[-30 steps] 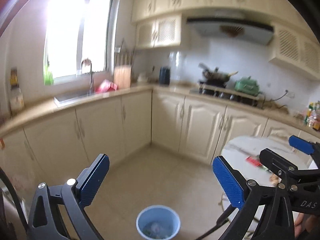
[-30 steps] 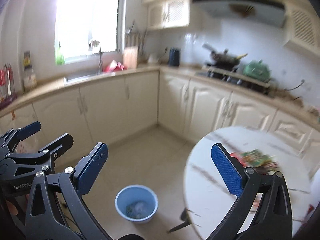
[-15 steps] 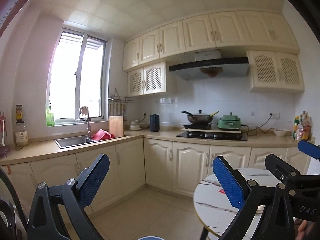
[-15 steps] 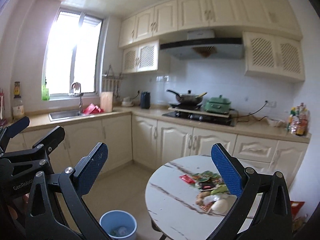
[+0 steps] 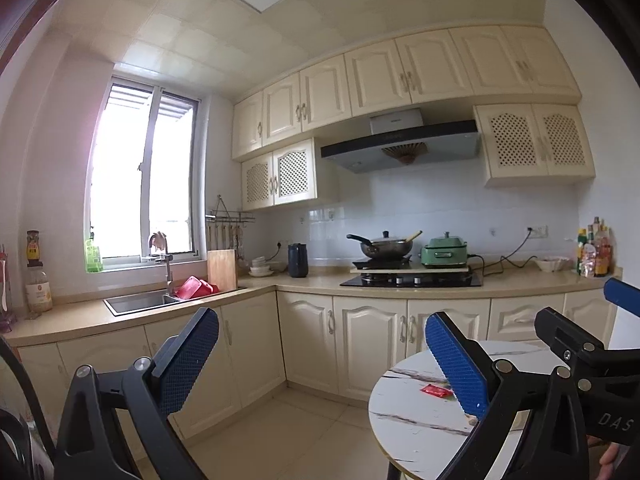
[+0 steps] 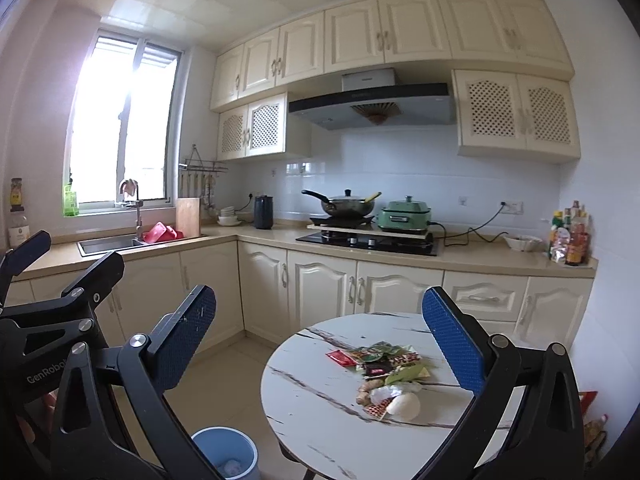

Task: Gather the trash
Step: 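Return both tools from the bin toward the table, then grasp the white bun with the right gripper while the left grasps the ginger root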

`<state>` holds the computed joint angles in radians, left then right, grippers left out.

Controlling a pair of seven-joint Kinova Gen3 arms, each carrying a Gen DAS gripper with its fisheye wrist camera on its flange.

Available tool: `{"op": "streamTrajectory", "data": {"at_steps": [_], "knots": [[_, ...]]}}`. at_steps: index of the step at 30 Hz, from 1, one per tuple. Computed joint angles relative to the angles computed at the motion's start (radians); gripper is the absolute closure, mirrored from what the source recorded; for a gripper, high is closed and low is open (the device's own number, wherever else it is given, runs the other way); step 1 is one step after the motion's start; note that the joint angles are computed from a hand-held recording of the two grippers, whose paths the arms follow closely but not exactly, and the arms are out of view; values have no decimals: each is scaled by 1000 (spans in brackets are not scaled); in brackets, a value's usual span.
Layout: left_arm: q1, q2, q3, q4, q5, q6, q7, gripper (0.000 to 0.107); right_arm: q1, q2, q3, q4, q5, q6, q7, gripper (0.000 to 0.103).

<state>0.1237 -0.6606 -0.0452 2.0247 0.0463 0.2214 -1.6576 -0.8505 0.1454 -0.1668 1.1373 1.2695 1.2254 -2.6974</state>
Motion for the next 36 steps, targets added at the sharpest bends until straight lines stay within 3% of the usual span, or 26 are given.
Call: {"op": "streamTrajectory", "data": {"at_steps": [5, 11, 16, 21, 24, 30, 32, 36], "knots": [[22, 53, 10, -46, -1, 18, -7, 5, 20, -14, 2, 30, -9, 6, -20, 0], [158, 190, -40, -170, 27, 105, -71, 5, 80, -46, -3, 83, -45, 6, -52, 0], [242, 340, -105, -293, 171, 250, -227, 5, 166, -68, 4, 132, -118, 17, -80, 0], [364, 525, -254, -443, 333, 453, -386, 5, 278, -73, 33, 186, -248, 4, -82, 0], [307, 627, -230, -545, 371, 567, -395, 5, 408, -61, 7, 199, -370, -16, -52, 0], [218, 773, -160, -712, 334, 671, -356, 5, 674, 45, -96, 166, -614, -87, 120, 0], [197, 807, -138, -759, 318, 696, -336, 5, 693, 79, -70, 157, -695, -134, 181, 0], [149, 876, -91, -831, 304, 727, -325, 5, 624, 140, 87, 109, -855, -186, 318, 0]]}}
